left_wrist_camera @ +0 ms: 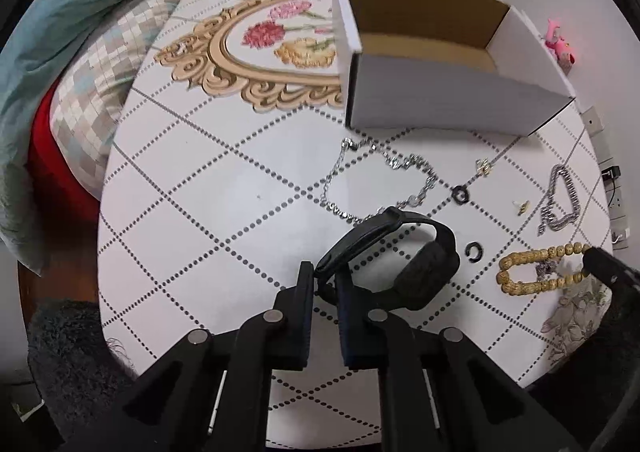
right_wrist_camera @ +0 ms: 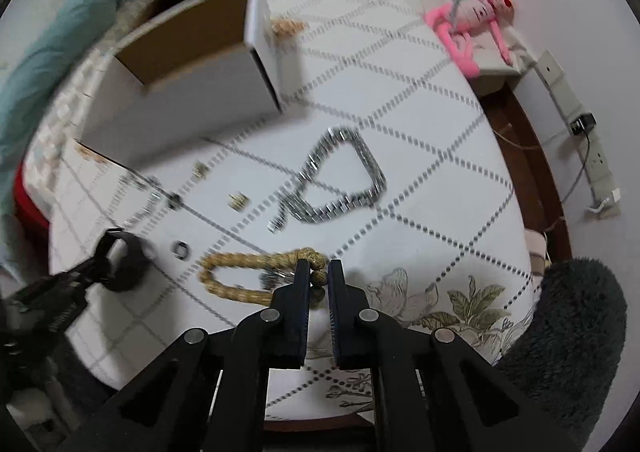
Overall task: Organize jewelry
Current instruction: 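Grasp the black watch band with the left gripper while the right grasps the wooden bead bracelet, then carry both items into the white box and open both grippers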
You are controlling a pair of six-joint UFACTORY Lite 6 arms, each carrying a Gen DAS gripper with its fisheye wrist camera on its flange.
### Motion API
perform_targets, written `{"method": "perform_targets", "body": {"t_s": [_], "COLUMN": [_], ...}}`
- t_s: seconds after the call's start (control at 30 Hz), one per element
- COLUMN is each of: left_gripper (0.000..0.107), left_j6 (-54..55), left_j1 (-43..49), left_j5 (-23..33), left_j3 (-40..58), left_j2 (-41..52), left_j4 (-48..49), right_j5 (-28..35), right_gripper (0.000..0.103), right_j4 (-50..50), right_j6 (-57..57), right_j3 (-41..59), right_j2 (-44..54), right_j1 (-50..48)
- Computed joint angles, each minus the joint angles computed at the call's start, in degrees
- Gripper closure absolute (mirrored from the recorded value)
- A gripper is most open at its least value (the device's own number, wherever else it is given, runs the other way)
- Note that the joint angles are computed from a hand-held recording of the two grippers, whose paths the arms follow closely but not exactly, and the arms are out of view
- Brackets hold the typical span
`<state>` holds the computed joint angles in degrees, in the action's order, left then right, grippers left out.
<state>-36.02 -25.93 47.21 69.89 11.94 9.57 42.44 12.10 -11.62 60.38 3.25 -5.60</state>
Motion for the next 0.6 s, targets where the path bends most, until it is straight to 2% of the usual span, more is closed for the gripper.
{"method": "perform_targets", "body": {"t_s": [0.17,0.3,0.47,0.6], "left_gripper": [0.099,0.099,0.099,0.099], "left_j6": [0.27,0.66,3.70,5.78], "left_j1": [-0.58,-0.17,2.60,4.70], "left_j5": [3.07,5.02,7.81,10.24], "left_j3": [2.66,8.56,24.01,36.59], "left_j2": [-3.10,-2.73,4.77,11.52], "left_j4": [0.07,0.46,0.26,0.24], "right_j5": [4.48,8.68,12.48,16.60], "right_gripper": [0.094,0.094,0.094,0.094], "right_j4": [2.87,4.85,4.88,6.00], "right_j6": [-3.35,-5.42,-6.11,-5.72], "right_j3": [5.30,14.59,26.72,40.86], "right_j2": [-1.54,1.03,5.22,12.05], "right_j1": [0.30,0.32,1.87,2.68]}}
